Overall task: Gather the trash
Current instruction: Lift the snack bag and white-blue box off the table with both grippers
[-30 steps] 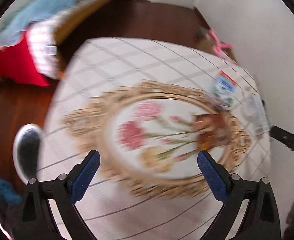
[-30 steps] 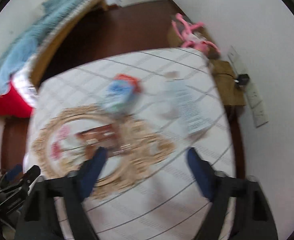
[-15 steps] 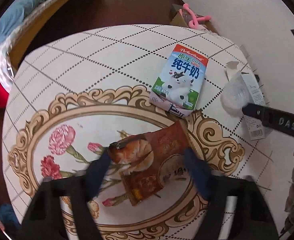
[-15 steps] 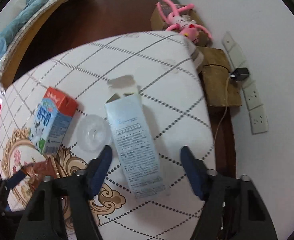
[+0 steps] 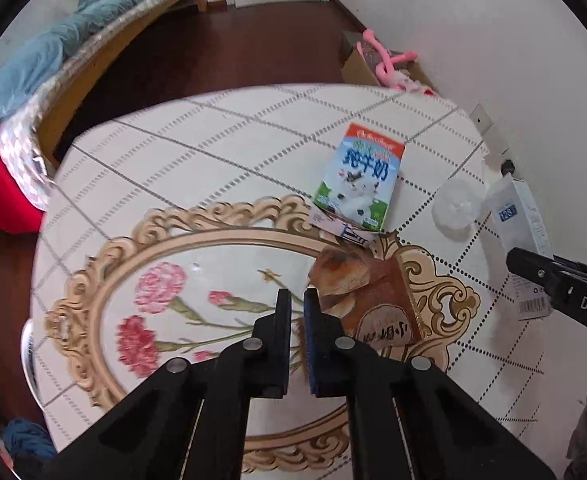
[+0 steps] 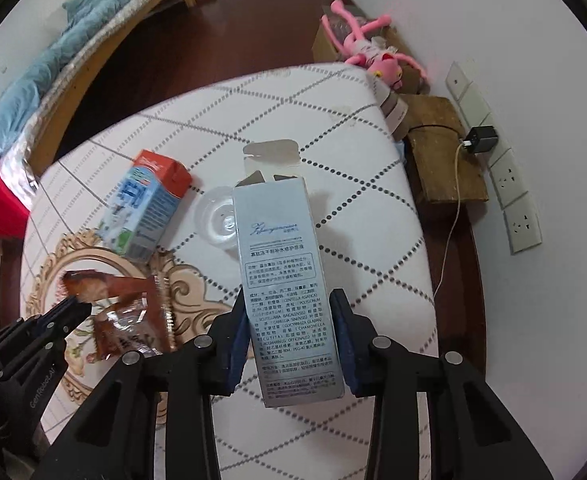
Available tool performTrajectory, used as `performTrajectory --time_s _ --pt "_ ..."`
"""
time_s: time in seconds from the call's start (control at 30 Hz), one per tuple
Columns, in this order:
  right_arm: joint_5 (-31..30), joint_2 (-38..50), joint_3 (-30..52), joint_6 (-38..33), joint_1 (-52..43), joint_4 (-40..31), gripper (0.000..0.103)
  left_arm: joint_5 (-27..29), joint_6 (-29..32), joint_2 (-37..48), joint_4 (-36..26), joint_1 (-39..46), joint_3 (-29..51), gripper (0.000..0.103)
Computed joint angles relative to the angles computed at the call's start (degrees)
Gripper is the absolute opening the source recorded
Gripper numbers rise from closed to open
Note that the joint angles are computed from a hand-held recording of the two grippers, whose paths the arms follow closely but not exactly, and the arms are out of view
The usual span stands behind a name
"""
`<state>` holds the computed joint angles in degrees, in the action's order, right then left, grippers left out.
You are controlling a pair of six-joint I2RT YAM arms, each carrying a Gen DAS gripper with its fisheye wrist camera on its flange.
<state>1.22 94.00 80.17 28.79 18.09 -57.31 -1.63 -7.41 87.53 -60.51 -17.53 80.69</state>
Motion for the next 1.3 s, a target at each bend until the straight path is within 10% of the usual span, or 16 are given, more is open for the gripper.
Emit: performTrajectory --time_s 0.57,0.87,1.03,1.3 --pt "5.82 -14.0 -0.79 9.92 14.04 -4.46 0.039 10.98 8.05 -12.31 -6.04 16.91 0.13 0.004" --pt "4.8 -13.77 -7.61 12.07 12.23 -0.87 0.039 24.03 6.41 -3.41 -7.22 18.11 -4.35 0.006" --pt "4.05 -12.85 -9.7 11.37 9.64 0.43 0.039 24.97 3.48 -0.13 -3.59 16.12 -6.96 0.045" --pt "3.84 -11.4 -11.98 9.36 4.87 2.68 0.039 24.0 -1.62 3.34 0.97 11.45 -4.87 0.047"
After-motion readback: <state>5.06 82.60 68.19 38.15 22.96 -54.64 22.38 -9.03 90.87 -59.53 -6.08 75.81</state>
